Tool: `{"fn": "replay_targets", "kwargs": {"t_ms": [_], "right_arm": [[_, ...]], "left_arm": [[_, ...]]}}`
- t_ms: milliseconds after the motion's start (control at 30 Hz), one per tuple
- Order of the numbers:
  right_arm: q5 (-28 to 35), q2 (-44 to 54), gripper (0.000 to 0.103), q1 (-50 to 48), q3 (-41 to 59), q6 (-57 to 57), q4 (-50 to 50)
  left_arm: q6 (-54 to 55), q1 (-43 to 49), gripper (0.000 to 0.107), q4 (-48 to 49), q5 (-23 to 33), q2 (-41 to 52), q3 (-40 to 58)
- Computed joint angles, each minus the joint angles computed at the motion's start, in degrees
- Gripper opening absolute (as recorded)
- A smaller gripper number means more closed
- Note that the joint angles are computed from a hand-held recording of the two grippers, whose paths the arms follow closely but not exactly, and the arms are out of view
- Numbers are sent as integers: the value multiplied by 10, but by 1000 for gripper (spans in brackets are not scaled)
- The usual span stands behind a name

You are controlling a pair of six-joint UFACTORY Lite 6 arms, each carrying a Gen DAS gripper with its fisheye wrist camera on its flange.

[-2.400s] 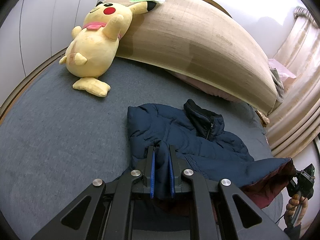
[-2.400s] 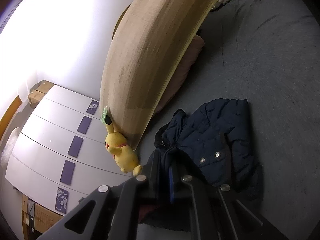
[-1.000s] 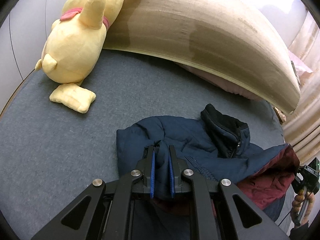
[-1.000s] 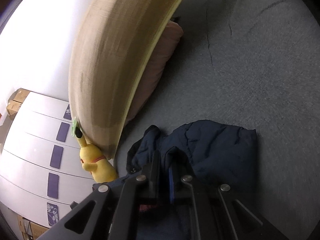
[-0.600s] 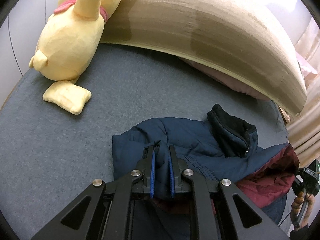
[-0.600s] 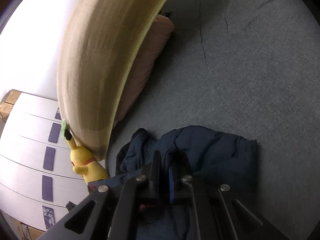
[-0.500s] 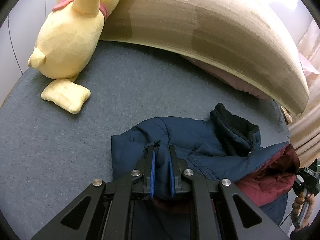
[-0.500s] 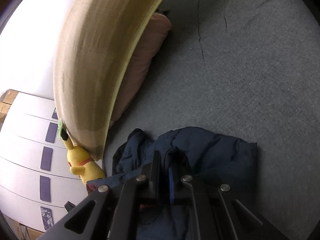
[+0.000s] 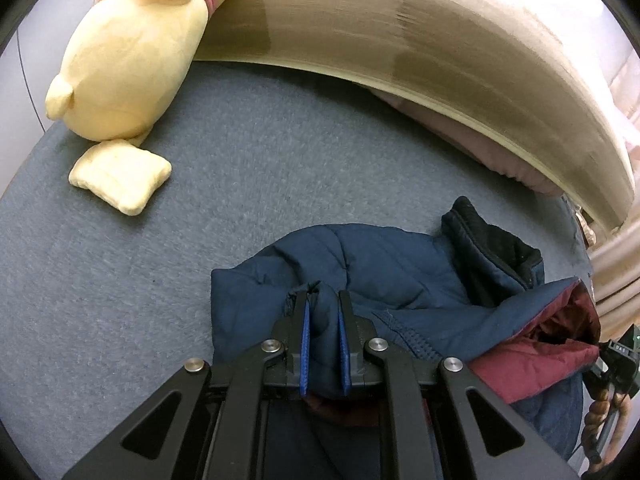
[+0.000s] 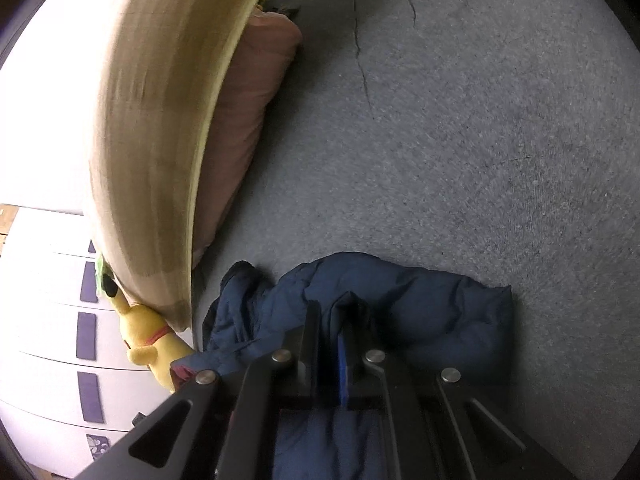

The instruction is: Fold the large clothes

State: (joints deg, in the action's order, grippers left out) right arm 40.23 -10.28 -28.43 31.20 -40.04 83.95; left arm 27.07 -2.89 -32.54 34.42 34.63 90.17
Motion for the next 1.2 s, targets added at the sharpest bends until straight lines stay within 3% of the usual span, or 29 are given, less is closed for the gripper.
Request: {"fn": "replay_targets", "kwargs": {"t_ms": [333,567,800,1100,1200], "right_arm": [[6,21,9,2,-1,-11,31],[-38,12,8,38,31,18,-8],[-27,59,8,26,48,-10,46],[8,90,10,2,49,-23,75],[-19,76,10,16,60,-6,43]], "left_arm": [[-18,10,16,-15,21,27,33],[-25,-8,14,18,-2,29,40],[-64,-9,14,31,35,86,127],[-95,-10,17,41,53,108,162],[-97,-19,15,62,34,96,145]]}}
